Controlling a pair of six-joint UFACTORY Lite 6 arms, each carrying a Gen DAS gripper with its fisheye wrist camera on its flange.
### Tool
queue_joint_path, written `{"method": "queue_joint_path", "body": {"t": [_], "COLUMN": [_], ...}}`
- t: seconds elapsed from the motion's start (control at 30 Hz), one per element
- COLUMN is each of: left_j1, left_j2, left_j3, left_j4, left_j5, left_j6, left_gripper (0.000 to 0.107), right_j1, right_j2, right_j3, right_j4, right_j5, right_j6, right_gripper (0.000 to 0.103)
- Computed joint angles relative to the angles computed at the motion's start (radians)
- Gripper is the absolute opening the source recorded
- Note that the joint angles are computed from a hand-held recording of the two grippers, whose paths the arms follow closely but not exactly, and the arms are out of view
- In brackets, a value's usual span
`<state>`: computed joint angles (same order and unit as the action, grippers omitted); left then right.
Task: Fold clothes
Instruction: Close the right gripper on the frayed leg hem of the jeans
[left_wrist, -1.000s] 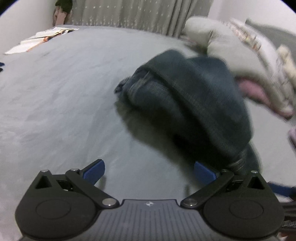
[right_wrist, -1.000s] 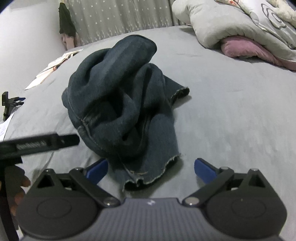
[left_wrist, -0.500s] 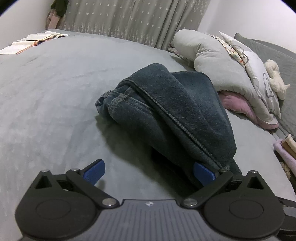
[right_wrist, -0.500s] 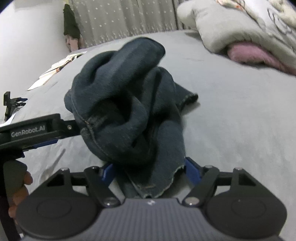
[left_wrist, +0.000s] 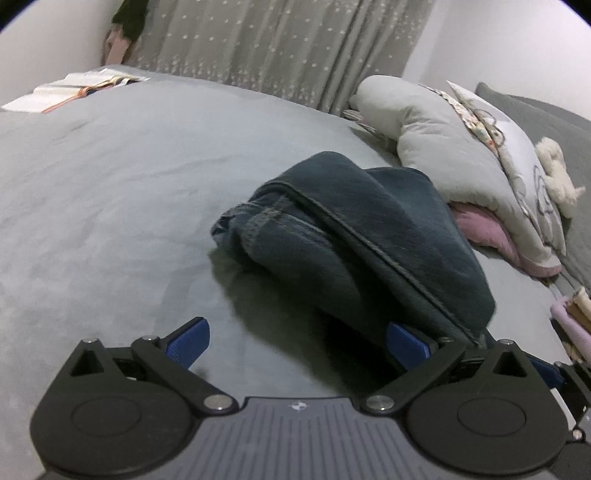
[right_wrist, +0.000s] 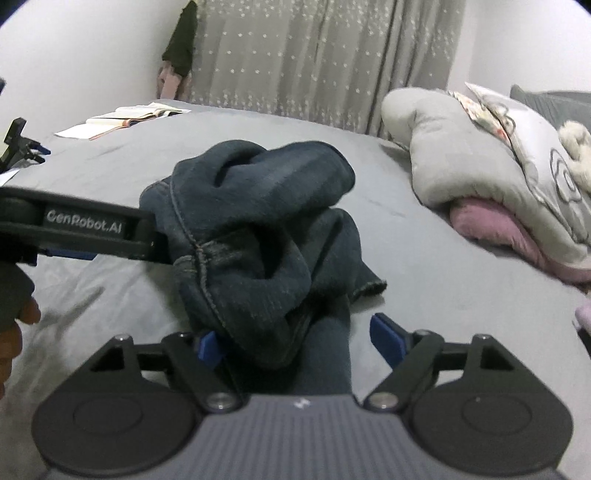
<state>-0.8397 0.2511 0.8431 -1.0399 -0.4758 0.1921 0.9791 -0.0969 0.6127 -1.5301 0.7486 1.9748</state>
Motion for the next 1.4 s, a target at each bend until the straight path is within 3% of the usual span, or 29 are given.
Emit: {"method": "queue_joint_path", "body": {"t": [0.3, 0.5, 0.57, 0.7, 0.8, 1.03, 1.4], "left_j1": [0.030, 0.046, 0.047, 0.048, 0.050, 0.050, 0.031], "left_j2": [0.016, 0.029, 0.034, 0.043, 0.050, 0.054, 0.062], "left_j3": [-0.002, 0.004, 0.007, 0.016, 0.022, 0.026, 0.036], "left_j4": [0.009, -0.007, -0.011, -0.029, -0.045, -0.078, -0.192], "left_j5": [-0.002, 0.006, 0.006, 0.006, 0.008, 0.008, -0.017], "left_j6": [-0.015, -0.002, 0.003, 0.025, 0.044, 0.076, 0.201], "left_gripper": [0.102, 0.102, 0.102, 0.102, 0.102, 0.102, 0.102], "right_j1": [0.024, -0.007, -0.018, -0.088, -0.149, -0.232, -0.318], "right_j2": [0.004, -0.013, -0.011, -0.003, -0.014, -0.072, -0.127], "right_j3": [0.025, 0.006, 0.008, 0.013, -0.002, -0.036, -0.059], "right_j4": [-0.079, -0.214, -0.253, -0.333, -0.434, -0.558, -0.676], "right_j5": [0.014, -0.056, -0.073, -0.165, -0.250, -0.325, -0.398], "right_j6": [-0.027, 0.076, 0.100, 0.181, 0.296, 0.478, 0.650], "right_gripper": [0.092, 0.091, 0.087, 0.066, 0.041, 0.030, 0.028]}}
